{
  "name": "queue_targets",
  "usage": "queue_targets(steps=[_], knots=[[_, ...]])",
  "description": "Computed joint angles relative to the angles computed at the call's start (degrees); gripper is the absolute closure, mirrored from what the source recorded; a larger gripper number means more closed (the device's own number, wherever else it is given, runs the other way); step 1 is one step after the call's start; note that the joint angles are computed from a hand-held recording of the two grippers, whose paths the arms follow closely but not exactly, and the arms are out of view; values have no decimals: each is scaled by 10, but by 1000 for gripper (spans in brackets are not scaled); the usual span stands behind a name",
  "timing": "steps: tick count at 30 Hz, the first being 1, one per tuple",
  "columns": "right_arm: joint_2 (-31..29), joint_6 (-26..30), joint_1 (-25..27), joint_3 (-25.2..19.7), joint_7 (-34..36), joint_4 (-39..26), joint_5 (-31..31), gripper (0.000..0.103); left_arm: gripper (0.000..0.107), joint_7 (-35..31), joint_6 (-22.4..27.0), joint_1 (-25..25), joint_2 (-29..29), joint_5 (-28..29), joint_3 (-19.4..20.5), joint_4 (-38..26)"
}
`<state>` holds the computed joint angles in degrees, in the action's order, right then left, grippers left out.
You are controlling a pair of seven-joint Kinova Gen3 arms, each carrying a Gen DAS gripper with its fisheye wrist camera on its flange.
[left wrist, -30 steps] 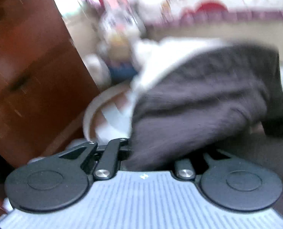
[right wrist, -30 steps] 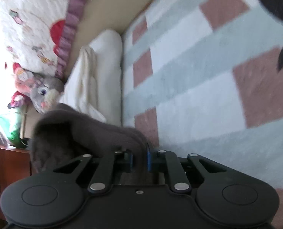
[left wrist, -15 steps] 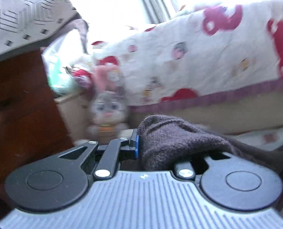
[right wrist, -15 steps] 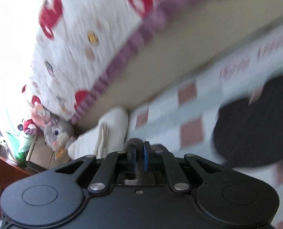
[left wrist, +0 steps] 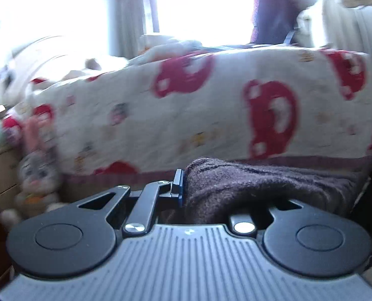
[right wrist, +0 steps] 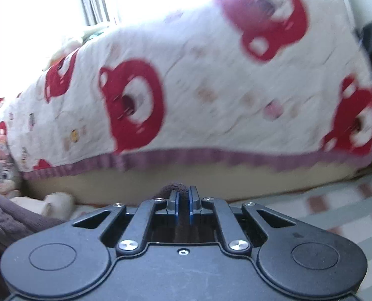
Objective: Fold clothes
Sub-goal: 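Carry the sweater with both grippers and spread it flat on the mat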
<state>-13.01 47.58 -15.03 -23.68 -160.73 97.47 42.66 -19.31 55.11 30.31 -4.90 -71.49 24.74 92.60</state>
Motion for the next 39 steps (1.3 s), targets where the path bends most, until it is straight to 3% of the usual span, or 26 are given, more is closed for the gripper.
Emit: queue_targets(steps=[4, 6, 10, 13, 16, 18, 19, 21, 24, 28, 30, 32, 35, 39], knots=[[-36, 83, 23, 19, 83, -43, -34, 94, 97, 17, -32, 58, 25, -17, -26, -31], [-47, 110, 30, 27, 128, -61, -37, 94, 97, 0, -63, 62, 32, 4, -30, -48], [-46, 141, 55, 40, 212, -104, -46, 94, 97, -73, -136, -23, 47, 97, 22, -72], [-6, 146, 77, 39, 234, -128, -41, 94, 97, -85, -192, -102, 76, 167, 56, -53], [66, 133, 37, 90, 239, -146, -44, 87, 96, -148, -181, -167, 143, 237, 91, -56], [112, 110, 22, 109, 201, -141, -33, 81, 92, -168, -140, -163, 194, 283, 71, -74], [132, 94, 29, 104, 177, -132, -22, 72, 92, -163, -122, -157, 210, 307, 46, -83], [153, 78, 14, 108, 131, -110, 9, 70, 92, -162, -112, -146, 223, 353, -7, -85], [149, 18, -8, 122, 61, -48, 3, 61, 89, -221, -144, -117, 210, 410, -87, -60], [128, -43, -38, 136, -32, 36, -51, 60, 82, -314, -227, -64, 201, 467, -193, -19], [108, -82, -51, 135, -79, 81, -76, 60, 79, -361, -258, -57, 200, 513, -221, 0], [98, -89, -51, 102, -126, 111, -71, 60, 77, -392, -265, -82, 200, 560, -206, 7], [98, -64, -47, 32, -196, 136, -46, 55, 76, -436, -283, -160, 193, 630, -138, 30], [124, -16, -141, 44, -288, 150, -6, 53, 67, -514, -296, -256, 183, 723, -62, 56]])
